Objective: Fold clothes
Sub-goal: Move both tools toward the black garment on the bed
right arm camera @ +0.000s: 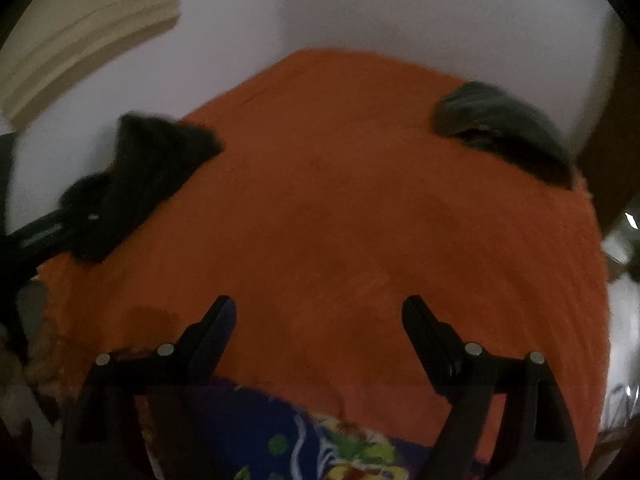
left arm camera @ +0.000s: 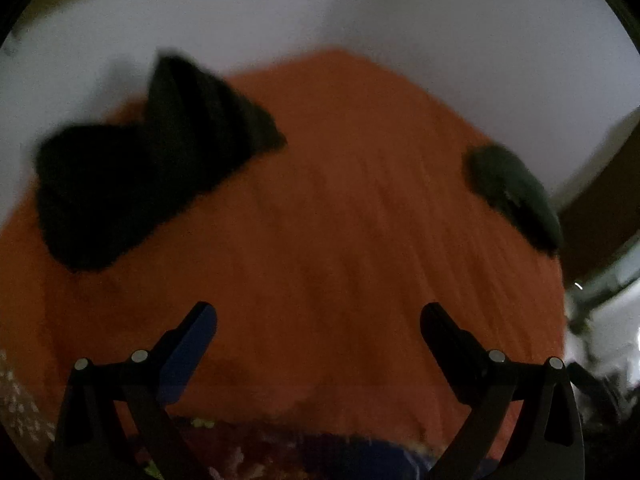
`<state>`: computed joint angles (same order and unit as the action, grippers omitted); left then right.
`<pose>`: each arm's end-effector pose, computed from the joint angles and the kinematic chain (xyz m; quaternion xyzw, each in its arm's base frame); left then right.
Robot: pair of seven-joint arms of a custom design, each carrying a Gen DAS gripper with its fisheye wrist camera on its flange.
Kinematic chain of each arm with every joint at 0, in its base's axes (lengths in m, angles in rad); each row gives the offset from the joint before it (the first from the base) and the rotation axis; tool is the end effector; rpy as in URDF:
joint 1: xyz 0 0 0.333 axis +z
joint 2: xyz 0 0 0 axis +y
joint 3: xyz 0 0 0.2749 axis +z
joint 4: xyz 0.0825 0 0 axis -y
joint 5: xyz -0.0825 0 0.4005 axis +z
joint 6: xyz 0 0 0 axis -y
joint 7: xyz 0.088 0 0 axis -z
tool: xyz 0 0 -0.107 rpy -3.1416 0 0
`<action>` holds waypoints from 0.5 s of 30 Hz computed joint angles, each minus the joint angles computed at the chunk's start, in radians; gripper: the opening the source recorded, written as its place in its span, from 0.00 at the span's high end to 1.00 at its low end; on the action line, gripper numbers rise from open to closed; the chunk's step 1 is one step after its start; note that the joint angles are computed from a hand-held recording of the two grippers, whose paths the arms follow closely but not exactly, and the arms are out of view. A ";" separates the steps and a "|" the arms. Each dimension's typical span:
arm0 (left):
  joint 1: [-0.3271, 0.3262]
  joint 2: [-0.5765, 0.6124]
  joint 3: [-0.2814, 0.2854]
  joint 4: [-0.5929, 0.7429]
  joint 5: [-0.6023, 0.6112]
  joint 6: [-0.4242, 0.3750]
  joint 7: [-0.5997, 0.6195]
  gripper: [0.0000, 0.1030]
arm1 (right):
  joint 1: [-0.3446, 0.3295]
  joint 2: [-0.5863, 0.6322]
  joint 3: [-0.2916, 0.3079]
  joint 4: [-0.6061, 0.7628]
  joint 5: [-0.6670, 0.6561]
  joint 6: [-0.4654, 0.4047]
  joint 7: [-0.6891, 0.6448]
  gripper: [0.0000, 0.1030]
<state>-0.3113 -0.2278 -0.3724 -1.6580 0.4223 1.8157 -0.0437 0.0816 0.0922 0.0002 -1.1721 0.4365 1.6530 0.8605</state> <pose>0.4161 -0.3275 0.6920 -0.8985 0.3143 -0.2553 0.1696 0.5782 0.0896 0.7419 -0.8954 0.3412 -0.0703 0.2773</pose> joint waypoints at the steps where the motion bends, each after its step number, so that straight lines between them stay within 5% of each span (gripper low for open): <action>1: 0.001 -0.037 0.014 -0.049 -0.022 0.023 -0.011 0.01 | -0.001 0.014 0.003 0.027 0.019 -0.027 -0.017 0.18; 5: 0.033 -0.184 0.005 -0.205 -0.033 0.020 -0.088 0.02 | -0.003 0.025 0.015 0.054 0.097 -0.027 -0.055 0.18; 9: 0.071 -0.256 -0.058 -0.243 0.039 -0.086 -0.169 0.01 | 0.047 0.065 0.034 0.105 -0.020 0.013 0.003 0.18; 15: 0.086 -0.267 -0.038 -0.226 -0.005 -0.202 -0.081 0.01 | 0.179 0.057 0.093 0.006 -0.212 0.246 -0.017 0.12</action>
<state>-0.2248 -0.4946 -0.4101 -1.8839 0.4170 1.6133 -0.1245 0.2602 0.1490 0.0930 -1.1658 0.2246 1.8986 0.8433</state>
